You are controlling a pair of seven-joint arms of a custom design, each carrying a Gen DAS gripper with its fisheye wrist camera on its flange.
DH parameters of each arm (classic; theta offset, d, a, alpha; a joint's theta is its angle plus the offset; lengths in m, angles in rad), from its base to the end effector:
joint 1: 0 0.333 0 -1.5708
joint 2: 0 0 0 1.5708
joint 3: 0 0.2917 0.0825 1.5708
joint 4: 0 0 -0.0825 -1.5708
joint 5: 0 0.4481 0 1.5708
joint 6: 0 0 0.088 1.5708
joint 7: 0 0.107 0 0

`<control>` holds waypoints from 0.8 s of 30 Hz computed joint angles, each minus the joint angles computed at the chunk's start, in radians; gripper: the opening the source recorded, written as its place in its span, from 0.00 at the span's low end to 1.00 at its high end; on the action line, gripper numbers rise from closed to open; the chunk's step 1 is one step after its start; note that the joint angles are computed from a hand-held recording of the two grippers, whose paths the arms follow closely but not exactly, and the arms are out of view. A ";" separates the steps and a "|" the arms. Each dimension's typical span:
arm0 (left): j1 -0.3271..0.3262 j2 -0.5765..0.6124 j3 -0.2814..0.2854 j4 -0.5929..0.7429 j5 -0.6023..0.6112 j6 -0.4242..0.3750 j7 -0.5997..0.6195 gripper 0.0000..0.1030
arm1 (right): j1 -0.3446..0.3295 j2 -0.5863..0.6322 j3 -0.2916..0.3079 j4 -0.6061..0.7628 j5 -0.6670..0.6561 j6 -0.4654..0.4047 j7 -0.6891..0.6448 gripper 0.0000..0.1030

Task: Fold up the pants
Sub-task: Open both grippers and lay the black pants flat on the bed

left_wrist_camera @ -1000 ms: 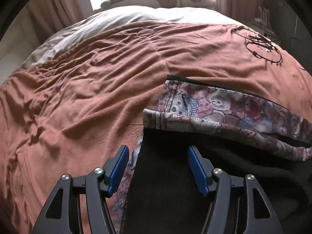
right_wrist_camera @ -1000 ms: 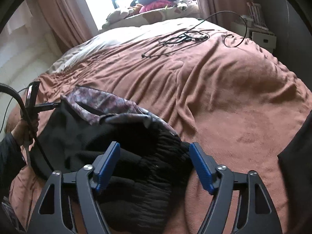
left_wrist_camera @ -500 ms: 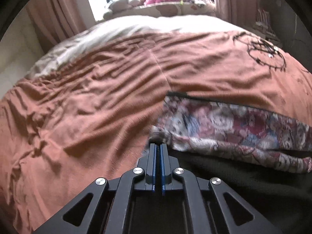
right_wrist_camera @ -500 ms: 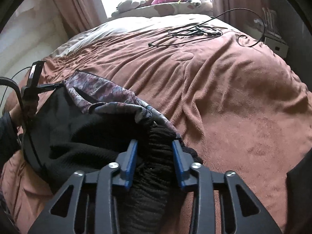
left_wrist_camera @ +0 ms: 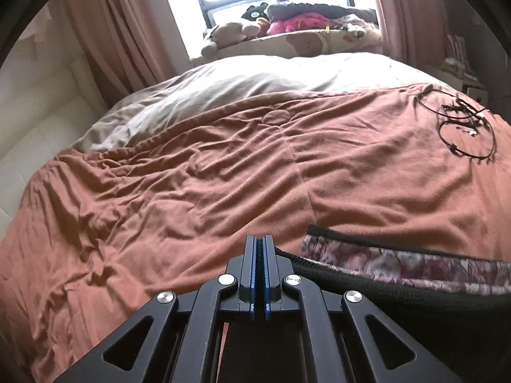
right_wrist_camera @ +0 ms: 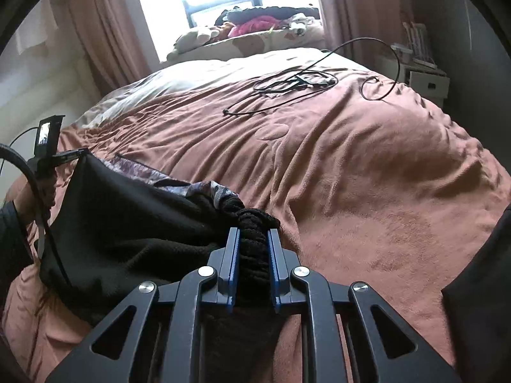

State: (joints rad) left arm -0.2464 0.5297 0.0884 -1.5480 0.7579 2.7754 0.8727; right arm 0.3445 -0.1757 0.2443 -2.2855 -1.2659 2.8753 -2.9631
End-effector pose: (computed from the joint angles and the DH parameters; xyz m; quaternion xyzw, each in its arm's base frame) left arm 0.7641 -0.1631 0.3616 -0.6094 0.6801 -0.2027 0.3536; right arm 0.4472 0.3657 0.4199 -0.6182 0.6291 -0.2375 0.4070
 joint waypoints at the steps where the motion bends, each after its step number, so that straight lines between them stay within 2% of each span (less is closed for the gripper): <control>1: -0.001 0.022 -0.001 0.029 -0.005 -0.013 0.003 0.04 | -0.002 0.011 0.003 0.009 -0.011 -0.011 0.011 0.12; 6: -0.050 0.109 0.044 0.146 0.048 -0.052 -0.050 0.04 | 0.002 0.036 -0.003 0.034 -0.121 -0.058 0.139 0.10; 8: -0.054 0.130 0.048 0.177 0.055 -0.066 -0.063 0.04 | 0.007 0.043 -0.016 0.038 -0.170 -0.049 0.202 0.09; 9: -0.046 0.151 0.033 0.205 0.033 -0.101 -0.039 0.07 | 0.010 0.059 -0.027 0.046 -0.165 -0.032 0.202 0.10; 10: -0.032 0.180 0.005 0.249 -0.011 -0.170 0.014 0.07 | 0.015 0.072 -0.035 0.052 -0.140 -0.024 0.185 0.10; 12: -0.017 0.224 -0.031 0.314 -0.075 -0.285 0.111 0.12 | 0.026 0.091 -0.050 0.059 -0.069 -0.014 0.131 0.19; 13: -0.010 0.225 -0.044 0.314 -0.098 -0.306 0.149 0.14 | 0.031 0.087 -0.054 0.053 -0.034 -0.015 0.103 0.22; 14: -0.006 0.217 -0.050 0.301 -0.113 -0.313 0.174 0.23 | 0.030 0.079 -0.058 0.047 -0.032 0.000 0.100 0.27; 15: -0.014 0.190 -0.040 0.264 -0.106 -0.304 0.168 0.36 | 0.026 0.067 -0.059 0.039 -0.043 0.018 0.105 0.32; 16: -0.020 0.168 -0.030 0.232 -0.095 -0.287 0.151 0.45 | 0.023 0.053 -0.057 0.031 -0.050 0.026 0.111 0.37; 17: -0.021 0.128 -0.024 0.181 -0.086 -0.258 0.127 0.62 | 0.018 0.036 -0.054 0.020 -0.064 0.031 0.126 0.51; 18: -0.016 0.092 -0.025 0.135 -0.085 -0.226 0.111 0.72 | 0.011 0.019 -0.047 0.009 -0.092 0.037 0.154 0.60; 21: 0.006 -0.006 -0.042 0.020 -0.089 -0.166 0.110 0.73 | -0.003 -0.028 -0.033 -0.028 -0.121 0.057 0.192 0.62; 24: 0.017 -0.083 -0.055 -0.063 -0.080 -0.162 0.113 0.73 | -0.007 -0.089 -0.006 -0.078 -0.086 0.015 0.202 0.62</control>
State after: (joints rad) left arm -0.2296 0.4468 0.0335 -1.6107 0.6776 2.6138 0.9853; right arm 0.3373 -0.2643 0.2381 -2.3640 -1.3521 2.8902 -2.7615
